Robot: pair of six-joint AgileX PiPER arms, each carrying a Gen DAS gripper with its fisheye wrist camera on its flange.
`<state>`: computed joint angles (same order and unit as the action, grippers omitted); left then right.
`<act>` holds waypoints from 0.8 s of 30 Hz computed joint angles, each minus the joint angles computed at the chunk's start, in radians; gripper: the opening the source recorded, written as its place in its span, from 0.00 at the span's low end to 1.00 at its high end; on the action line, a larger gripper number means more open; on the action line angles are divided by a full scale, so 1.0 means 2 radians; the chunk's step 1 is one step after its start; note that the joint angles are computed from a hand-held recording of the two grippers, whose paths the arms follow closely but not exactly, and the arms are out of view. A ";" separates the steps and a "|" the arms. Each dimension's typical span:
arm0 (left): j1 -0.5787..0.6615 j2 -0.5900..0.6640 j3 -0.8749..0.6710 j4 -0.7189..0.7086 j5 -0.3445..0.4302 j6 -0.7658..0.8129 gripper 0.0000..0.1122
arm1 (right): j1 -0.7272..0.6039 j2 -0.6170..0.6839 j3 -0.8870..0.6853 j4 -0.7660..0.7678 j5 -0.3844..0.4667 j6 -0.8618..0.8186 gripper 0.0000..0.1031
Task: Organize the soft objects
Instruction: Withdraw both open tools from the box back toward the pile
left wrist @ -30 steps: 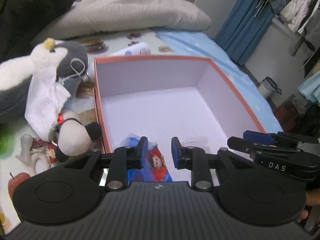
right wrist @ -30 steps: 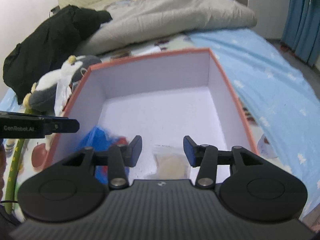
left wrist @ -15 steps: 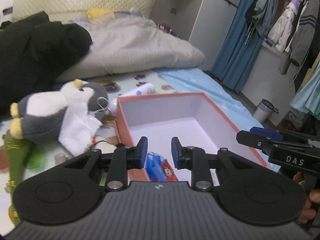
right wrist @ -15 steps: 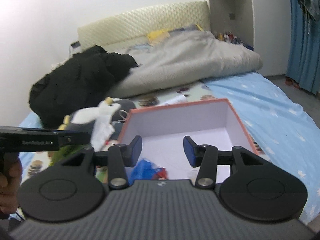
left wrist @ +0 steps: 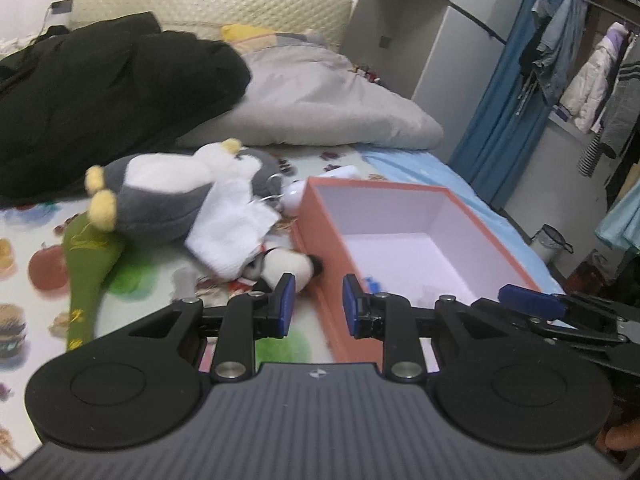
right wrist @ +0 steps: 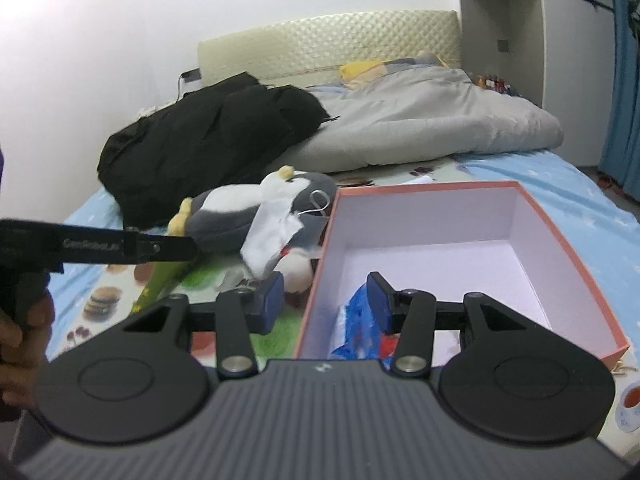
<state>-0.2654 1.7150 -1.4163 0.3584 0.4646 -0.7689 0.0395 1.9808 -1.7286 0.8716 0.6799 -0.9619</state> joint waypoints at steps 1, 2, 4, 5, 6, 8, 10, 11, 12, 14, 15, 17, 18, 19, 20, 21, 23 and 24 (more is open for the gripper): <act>0.001 -0.009 0.015 0.005 -0.005 -0.007 0.27 | 0.004 -0.007 0.015 0.005 -0.008 -0.007 0.47; 0.003 -0.018 0.031 0.011 -0.009 -0.015 0.27 | 0.009 -0.014 0.029 0.008 -0.016 -0.009 0.47; 0.007 -0.035 0.059 0.014 -0.017 -0.023 0.27 | 0.016 -0.026 0.050 0.012 -0.022 -0.008 0.47; 0.009 -0.039 0.069 0.017 -0.020 -0.027 0.27 | 0.019 -0.032 0.063 0.017 -0.026 -0.010 0.47; 0.008 -0.047 0.082 0.026 -0.021 -0.036 0.27 | 0.022 -0.038 0.074 0.020 -0.030 -0.012 0.47; 0.006 -0.060 0.105 0.042 -0.023 -0.053 0.29 | 0.031 -0.053 0.104 0.025 -0.043 -0.019 0.47; 0.007 -0.070 0.126 0.043 -0.030 -0.059 0.33 | 0.038 -0.065 0.127 0.027 -0.052 -0.026 0.47; 0.006 -0.076 0.139 0.048 -0.033 -0.064 0.33 | 0.041 -0.071 0.137 0.025 -0.056 -0.025 0.47; 0.003 -0.082 0.149 0.062 -0.032 -0.080 0.33 | 0.044 -0.076 0.146 0.020 -0.060 -0.021 0.47; -0.002 -0.092 0.169 0.081 -0.032 -0.106 0.33 | 0.049 -0.085 0.163 0.011 -0.065 -0.012 0.47; -0.004 -0.100 0.182 0.087 -0.035 -0.115 0.33 | 0.050 -0.090 0.170 0.009 -0.065 -0.008 0.47; -0.007 -0.111 0.201 0.096 -0.037 -0.132 0.33 | 0.053 -0.100 0.187 0.004 -0.067 0.000 0.47; -0.009 -0.118 0.214 0.101 -0.038 -0.142 0.33 | 0.056 -0.107 0.200 0.002 -0.070 0.000 0.47; -0.010 -0.121 0.222 0.106 -0.039 -0.150 0.33 | 0.058 -0.114 0.211 0.002 -0.074 -0.003 0.47; -0.011 -0.125 0.230 0.109 -0.040 -0.157 0.33 | 0.060 -0.118 0.220 0.000 -0.078 -0.003 0.47; -0.011 -0.129 0.240 0.107 -0.043 -0.160 0.33 | 0.063 -0.122 0.228 -0.004 -0.083 0.000 0.47; -0.007 -0.129 0.254 0.105 -0.050 -0.163 0.35 | 0.066 -0.127 0.240 -0.001 -0.087 0.000 0.47; -0.005 -0.128 0.259 0.103 -0.054 -0.163 0.36 | 0.069 -0.127 0.243 -0.002 -0.088 0.002 0.47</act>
